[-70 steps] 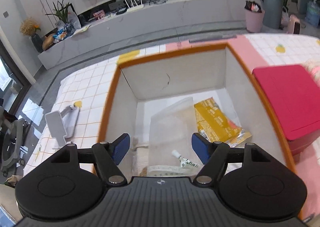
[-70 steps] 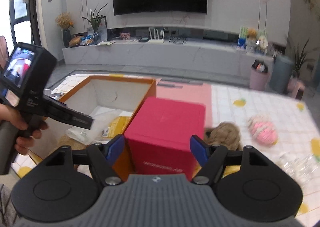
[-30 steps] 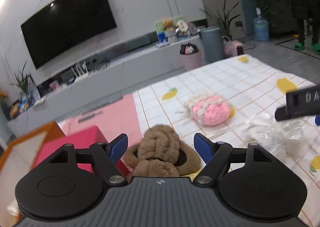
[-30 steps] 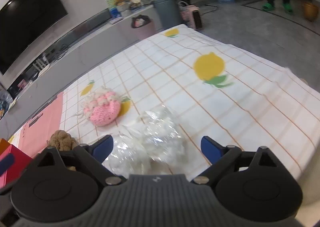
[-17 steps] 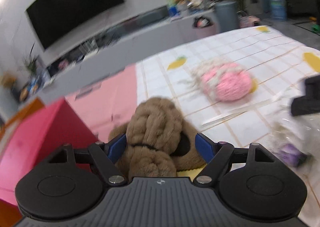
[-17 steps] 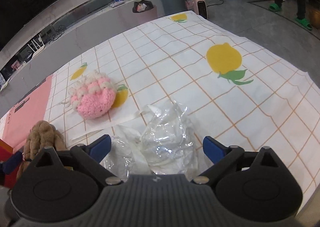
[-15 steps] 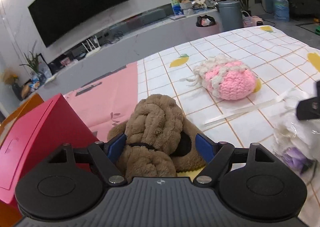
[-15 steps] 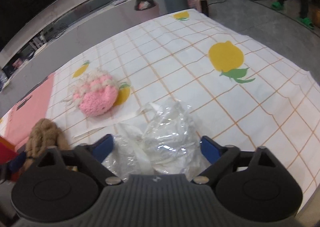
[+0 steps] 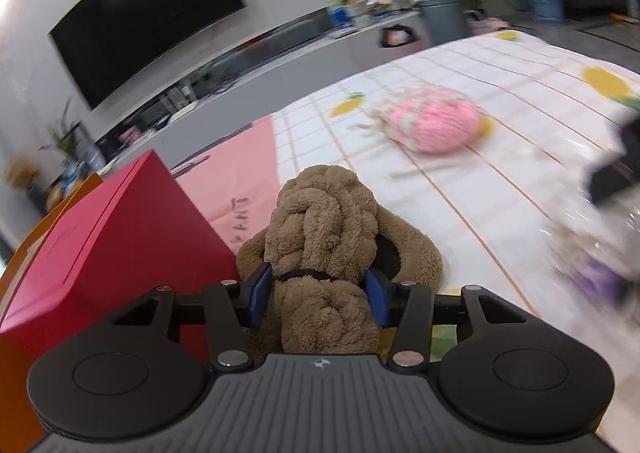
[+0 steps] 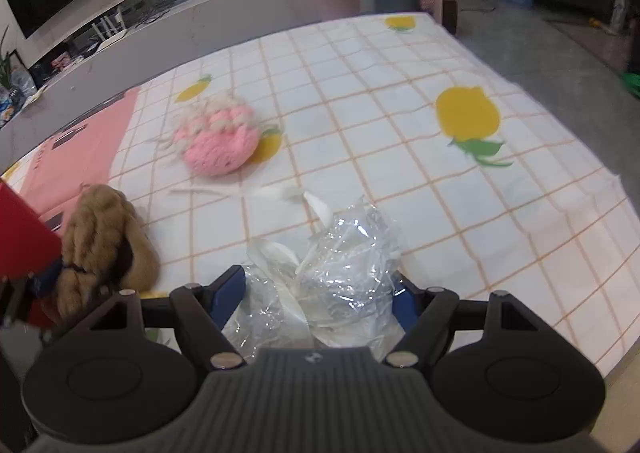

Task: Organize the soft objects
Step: 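Grasp the brown plush bear with the left tool while the right tool grasps the plastic-wrapped bouquet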

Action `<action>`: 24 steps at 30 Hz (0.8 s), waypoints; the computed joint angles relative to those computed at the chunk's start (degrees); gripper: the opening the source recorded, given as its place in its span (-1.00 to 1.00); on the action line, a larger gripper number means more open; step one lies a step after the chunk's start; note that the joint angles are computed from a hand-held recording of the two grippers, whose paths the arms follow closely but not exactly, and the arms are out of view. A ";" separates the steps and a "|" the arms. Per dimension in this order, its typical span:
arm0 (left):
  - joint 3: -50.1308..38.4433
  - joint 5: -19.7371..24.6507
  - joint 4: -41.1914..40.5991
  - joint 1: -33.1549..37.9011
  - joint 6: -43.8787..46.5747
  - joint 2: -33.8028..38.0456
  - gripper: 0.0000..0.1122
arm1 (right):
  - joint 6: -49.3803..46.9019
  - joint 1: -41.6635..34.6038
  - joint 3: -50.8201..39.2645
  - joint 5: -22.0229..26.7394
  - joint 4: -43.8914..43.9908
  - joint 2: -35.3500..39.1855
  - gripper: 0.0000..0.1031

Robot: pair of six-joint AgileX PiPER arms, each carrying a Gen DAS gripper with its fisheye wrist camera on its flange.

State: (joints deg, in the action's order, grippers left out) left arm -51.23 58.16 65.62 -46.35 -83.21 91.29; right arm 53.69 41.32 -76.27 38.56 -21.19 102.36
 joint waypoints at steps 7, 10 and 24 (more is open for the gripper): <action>12.05 -3.68 2.37 -7.34 -3.80 -12.16 0.01 | -6.43 0.51 1.65 0.51 5.39 -2.08 0.55; 17.83 -10.17 6.86 -5.77 -8.84 -19.58 0.25 | 0.08 2.32 2.88 2.10 -1.73 -3.47 0.65; 23.08 -33.15 -1.77 13.50 2.66 -29.77 0.60 | -47.13 6.43 2.53 6.35 1.27 -13.62 0.81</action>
State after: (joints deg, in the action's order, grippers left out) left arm -28.16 25.01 63.85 -32.84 -80.55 61.51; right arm 6.56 47.75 -73.73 44.90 -19.92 88.74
